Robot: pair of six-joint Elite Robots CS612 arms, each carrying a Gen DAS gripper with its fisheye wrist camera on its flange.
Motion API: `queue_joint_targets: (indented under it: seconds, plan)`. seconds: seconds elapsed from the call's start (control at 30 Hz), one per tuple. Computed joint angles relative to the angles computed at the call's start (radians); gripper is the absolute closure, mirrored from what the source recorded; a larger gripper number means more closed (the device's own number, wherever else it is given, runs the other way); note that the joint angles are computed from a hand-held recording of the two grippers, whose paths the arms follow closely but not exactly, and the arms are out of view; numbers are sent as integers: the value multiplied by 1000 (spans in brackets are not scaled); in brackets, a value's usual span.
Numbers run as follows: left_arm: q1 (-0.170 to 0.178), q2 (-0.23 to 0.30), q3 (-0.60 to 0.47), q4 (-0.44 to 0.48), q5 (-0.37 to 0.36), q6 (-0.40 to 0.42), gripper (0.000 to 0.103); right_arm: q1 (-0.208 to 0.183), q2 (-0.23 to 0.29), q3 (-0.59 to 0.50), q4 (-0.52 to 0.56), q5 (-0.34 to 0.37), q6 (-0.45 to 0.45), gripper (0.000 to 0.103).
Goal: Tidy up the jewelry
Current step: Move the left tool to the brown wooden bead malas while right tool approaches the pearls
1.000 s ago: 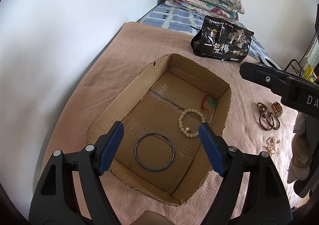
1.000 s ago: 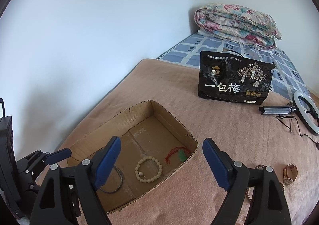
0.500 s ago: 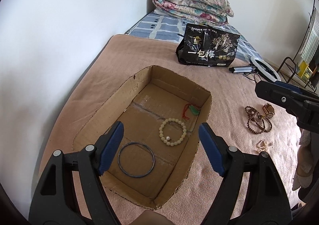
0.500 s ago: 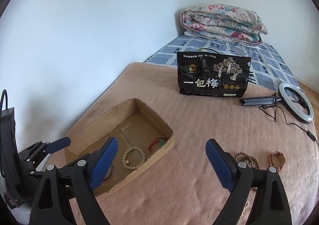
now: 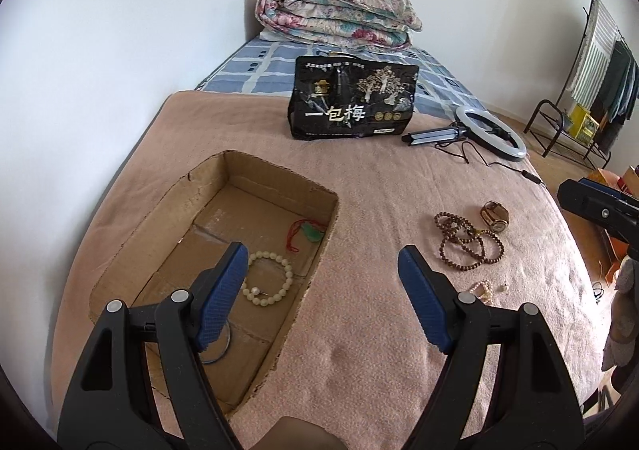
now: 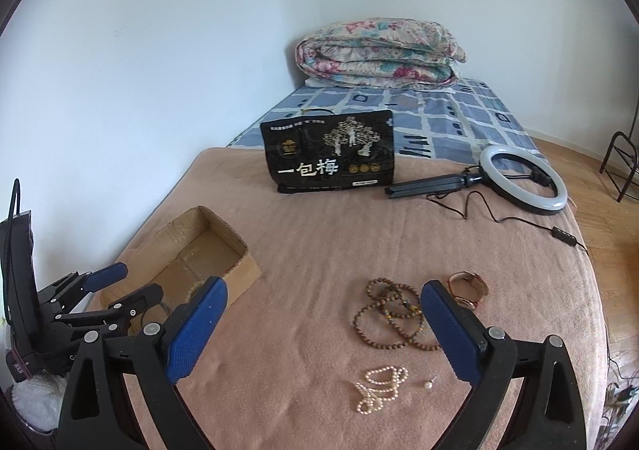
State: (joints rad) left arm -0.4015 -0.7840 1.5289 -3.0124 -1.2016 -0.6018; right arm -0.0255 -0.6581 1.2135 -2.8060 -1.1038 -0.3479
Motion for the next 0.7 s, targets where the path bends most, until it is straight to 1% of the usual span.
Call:
queue_joint_targets:
  seconds: [0.13, 0.27, 0.37, 0.43, 0.53, 0.7]
  plan:
    - [-13, 6, -9, -26, -18, 29, 23, -31, 2, 12, -32, -2, 33, 4]
    - [-19, 10, -17, -41, -57, 40, 23, -53, 13, 20, -99, -43, 69, 4]
    - [-26, 12, -24, -47, -67, 49, 23, -71, 24, 20, -128, -42, 97, 4]
    - [-30, 15, -29, -54, -76, 67, 23, -78, 30, 20, -136, -59, 111, 4]
    - [-41, 22, -39, -52, -70, 102, 23, -85, 38, 17, -116, -67, 89, 4]
    - [-56, 34, -56, -30, -88, 155, 23, -85, 46, 20, -94, -98, -14, 6]
